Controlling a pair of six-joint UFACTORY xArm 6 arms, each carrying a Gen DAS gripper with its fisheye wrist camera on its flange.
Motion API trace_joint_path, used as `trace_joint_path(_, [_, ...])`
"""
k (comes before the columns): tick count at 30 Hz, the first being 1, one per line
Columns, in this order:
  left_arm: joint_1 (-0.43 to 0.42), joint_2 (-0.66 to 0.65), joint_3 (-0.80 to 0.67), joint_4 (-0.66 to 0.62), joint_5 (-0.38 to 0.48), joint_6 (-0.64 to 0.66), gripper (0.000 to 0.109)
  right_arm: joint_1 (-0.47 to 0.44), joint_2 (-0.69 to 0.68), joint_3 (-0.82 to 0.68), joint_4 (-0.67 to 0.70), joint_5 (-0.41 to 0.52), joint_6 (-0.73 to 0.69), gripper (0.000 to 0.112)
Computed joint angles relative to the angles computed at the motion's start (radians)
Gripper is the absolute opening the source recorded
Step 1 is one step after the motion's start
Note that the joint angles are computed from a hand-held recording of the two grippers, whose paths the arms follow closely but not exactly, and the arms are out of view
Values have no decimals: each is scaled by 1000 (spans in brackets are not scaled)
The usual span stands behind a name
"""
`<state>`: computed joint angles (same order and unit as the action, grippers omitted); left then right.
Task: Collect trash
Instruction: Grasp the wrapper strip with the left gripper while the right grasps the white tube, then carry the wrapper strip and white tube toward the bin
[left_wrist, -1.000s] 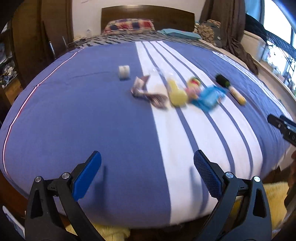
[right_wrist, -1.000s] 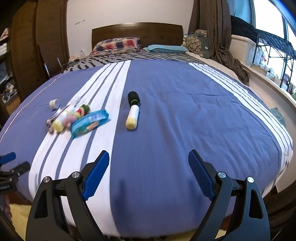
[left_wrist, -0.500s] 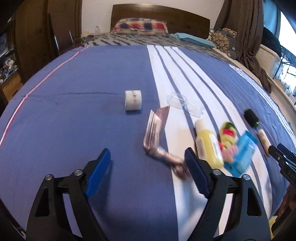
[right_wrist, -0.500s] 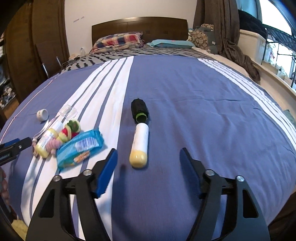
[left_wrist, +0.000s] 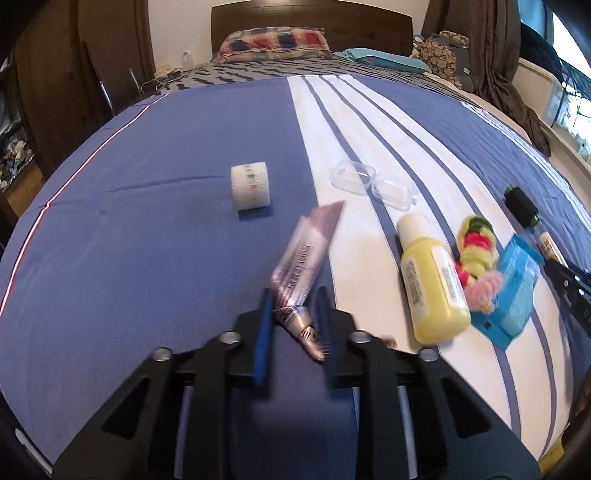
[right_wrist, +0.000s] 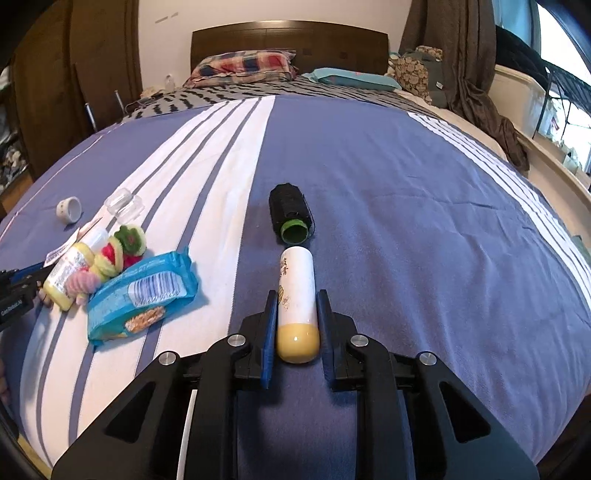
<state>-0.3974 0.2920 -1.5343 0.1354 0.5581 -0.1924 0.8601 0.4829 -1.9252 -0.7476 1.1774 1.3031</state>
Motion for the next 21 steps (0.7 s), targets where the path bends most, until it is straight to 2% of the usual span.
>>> trace_joint_path(8, [-10,-136,185,-61,-70,74,10,40,-87,109,9,-19,49,21])
trace_joint_path(13, [-23,-251,334,-160,-119,158,10,89,-139,181,-10,-20,90,21])
trace_joint_path(21, [-48,-438,538,-134,-159,121,9,182,-204,254,-42,-24,161,21])
